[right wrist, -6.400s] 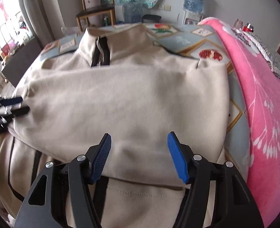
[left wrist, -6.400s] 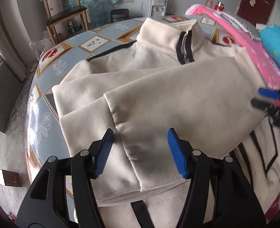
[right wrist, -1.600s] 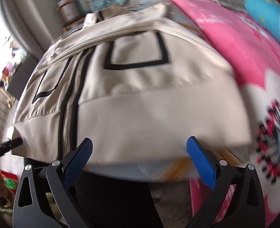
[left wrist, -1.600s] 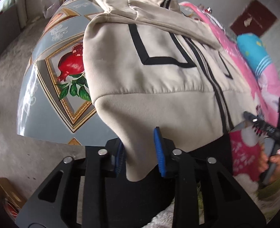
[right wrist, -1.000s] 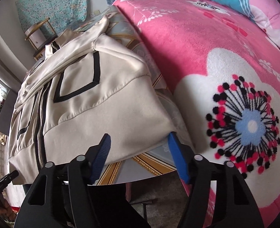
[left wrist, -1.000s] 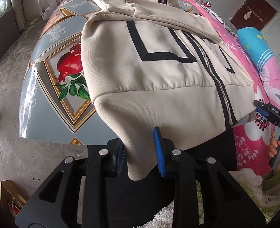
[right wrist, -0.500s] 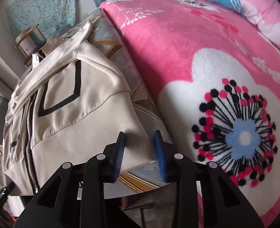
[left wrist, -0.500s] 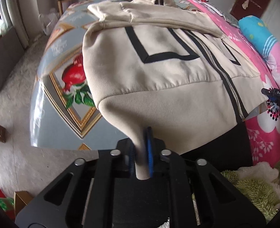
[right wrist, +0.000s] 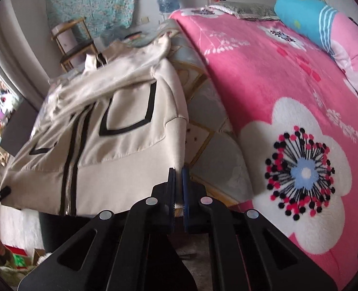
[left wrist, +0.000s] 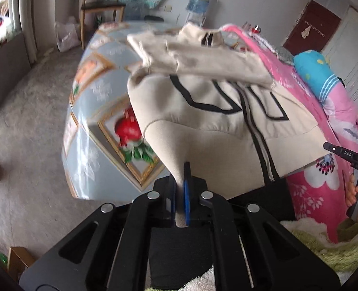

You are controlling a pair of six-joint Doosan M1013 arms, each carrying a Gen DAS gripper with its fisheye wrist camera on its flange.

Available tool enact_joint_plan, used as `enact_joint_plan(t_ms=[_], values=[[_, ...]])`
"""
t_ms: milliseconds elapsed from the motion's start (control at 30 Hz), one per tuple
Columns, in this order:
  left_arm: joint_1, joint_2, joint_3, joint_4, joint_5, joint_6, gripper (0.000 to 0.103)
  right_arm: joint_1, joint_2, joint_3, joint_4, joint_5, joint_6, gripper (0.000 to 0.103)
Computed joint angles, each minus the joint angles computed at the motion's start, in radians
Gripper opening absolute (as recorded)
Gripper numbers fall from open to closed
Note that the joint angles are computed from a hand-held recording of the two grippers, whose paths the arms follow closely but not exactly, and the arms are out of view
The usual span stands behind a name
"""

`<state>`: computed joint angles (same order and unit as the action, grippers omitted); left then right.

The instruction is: Fold large clothes

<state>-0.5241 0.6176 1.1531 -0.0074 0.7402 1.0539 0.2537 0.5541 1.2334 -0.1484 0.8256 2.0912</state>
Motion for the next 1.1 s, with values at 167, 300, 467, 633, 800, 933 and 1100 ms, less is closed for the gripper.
enact_joint_plan(t_ms=[167,300,467,633,800,933,1100], values=[[0.006,0.022,0.004,-0.082,0.031,0.011,0.005,-0.021,0.015,-0.001,0.062,0.021,-0.008,0.005],[0.024,-0.003,0.02,-0.129,-0.054,0.029,0.005,-0.022,0.006,-0.022,0.057,-0.028,-0.036,0.005],[0.043,0.031,-0.084,-0.145,-0.078,0.068,0.005,-0.032,0.042,-0.11,0.095,-0.093,-0.103,0.005],[0.063,0.123,-0.268,-0.101,-0.016,0.06,0.005,-0.041,0.139,-0.286,0.101,-0.094,-0.17,0.005],[0.099,0.286,-0.543,-0.102,0.159,0.021,0.007,-0.053,0.316,-0.577,0.093,0.027,-0.182,0.005],[0.119,0.384,-0.69,-0.104,0.271,-0.048,0.016,-0.057,0.514,-0.896,0.074,0.263,-0.153,0.006],[0.116,0.325,-0.567,-0.013,0.208,-0.134,0.049,-0.081,0.503,-0.838,0.188,0.231,-0.135,0.017]])
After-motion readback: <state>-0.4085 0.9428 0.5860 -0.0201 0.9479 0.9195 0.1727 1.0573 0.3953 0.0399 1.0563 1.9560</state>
